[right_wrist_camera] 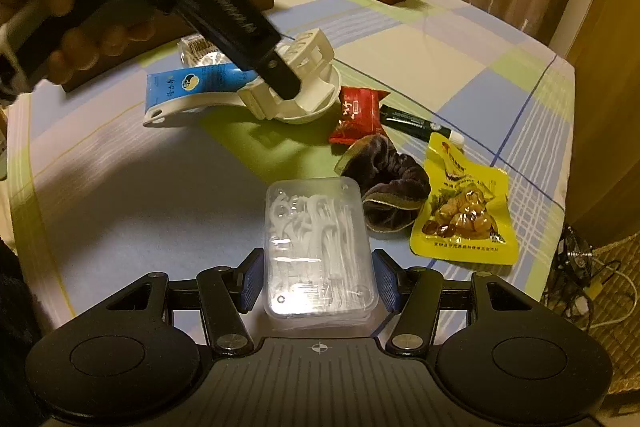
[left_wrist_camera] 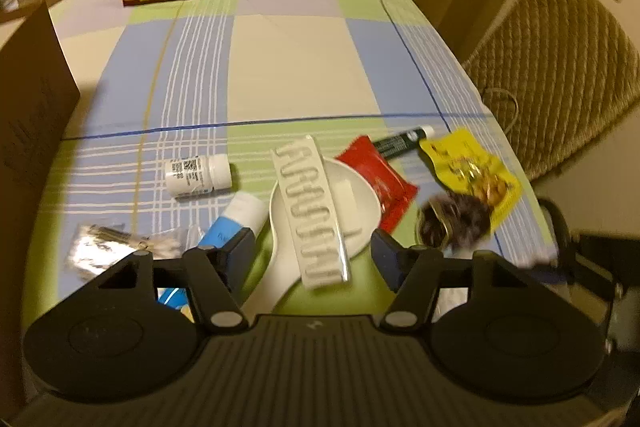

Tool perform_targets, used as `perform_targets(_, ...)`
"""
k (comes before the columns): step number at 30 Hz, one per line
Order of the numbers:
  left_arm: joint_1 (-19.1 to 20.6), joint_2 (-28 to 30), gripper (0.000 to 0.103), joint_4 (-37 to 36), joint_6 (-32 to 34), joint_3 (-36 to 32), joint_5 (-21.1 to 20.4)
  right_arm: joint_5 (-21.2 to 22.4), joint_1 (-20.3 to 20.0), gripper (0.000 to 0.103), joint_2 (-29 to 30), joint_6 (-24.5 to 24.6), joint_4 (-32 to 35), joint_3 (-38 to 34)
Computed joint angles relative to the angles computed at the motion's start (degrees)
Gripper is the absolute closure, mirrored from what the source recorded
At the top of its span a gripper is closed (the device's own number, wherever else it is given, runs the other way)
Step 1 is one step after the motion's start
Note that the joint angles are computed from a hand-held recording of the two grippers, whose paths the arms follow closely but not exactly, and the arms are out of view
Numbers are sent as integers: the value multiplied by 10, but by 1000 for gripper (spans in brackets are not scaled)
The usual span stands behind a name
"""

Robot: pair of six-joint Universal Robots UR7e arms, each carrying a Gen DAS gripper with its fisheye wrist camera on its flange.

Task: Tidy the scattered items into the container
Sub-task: 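Grasp the white plastic comb with the left gripper while the right gripper lifts the floss case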

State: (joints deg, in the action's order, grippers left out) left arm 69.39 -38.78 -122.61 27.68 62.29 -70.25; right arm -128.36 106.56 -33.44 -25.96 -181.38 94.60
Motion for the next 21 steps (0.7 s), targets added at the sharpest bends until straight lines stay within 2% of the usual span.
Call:
perform_targets(6, 1, 25, 60, 13, -22, -30, 6, 11, -4, 44, -6, 10, -2, 7)
perform_targets(11, 2, 30, 79, 13, -27, -32, 1, 16, -5, 44, -7, 11, -3, 9)
perform_targets(21, -2, 1, 80, -12, -14, -6, -9, 7, 6, 44, -1, 25, -2, 0)
